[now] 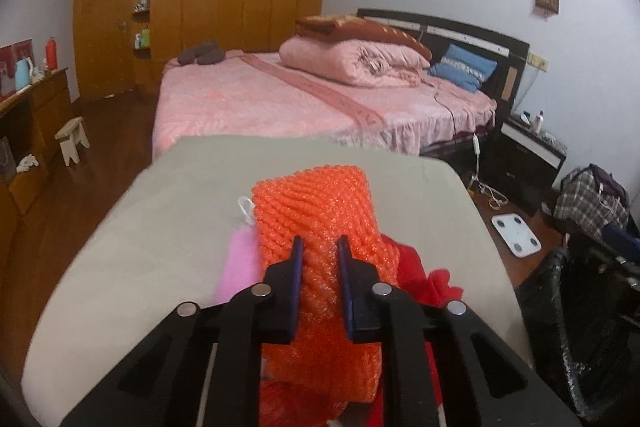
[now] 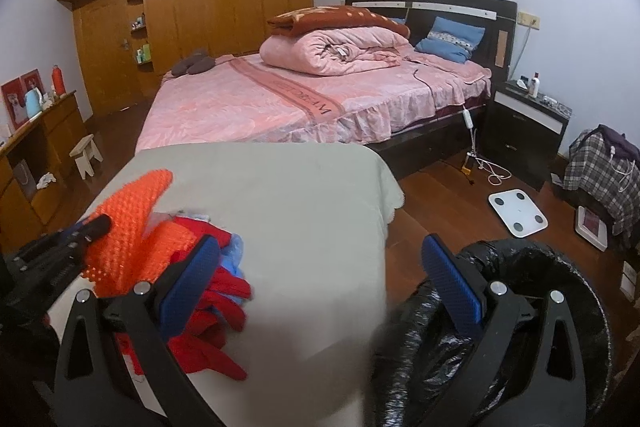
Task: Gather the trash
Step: 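Grasp an orange mesh sponge with the left tool while the right tool grasps another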
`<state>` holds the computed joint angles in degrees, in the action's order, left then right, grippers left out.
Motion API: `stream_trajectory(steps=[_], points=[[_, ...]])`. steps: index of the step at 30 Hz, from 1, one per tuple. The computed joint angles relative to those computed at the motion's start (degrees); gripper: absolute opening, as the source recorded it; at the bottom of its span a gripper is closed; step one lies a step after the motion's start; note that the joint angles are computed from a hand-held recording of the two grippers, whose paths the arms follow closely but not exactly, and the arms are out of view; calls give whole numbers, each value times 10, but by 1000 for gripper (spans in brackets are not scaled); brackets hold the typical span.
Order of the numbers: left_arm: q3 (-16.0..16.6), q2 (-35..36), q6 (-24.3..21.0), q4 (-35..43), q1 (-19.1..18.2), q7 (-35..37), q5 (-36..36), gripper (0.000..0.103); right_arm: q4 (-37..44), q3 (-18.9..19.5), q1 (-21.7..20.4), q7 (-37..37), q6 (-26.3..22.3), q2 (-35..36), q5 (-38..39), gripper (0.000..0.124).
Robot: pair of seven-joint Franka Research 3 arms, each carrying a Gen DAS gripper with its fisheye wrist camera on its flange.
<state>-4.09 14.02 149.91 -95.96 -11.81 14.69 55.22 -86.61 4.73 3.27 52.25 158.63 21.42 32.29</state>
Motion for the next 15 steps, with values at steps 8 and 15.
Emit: stream_trajectory(steps=[8,15], points=[[-5,-65,-26,-66,20,-25,33,16,-5,30,7,-39,-18,-5,44,98],[-17,-114,-41,-139,57,-44,35,16,8,41,36,-62,-53,8,60,79]])
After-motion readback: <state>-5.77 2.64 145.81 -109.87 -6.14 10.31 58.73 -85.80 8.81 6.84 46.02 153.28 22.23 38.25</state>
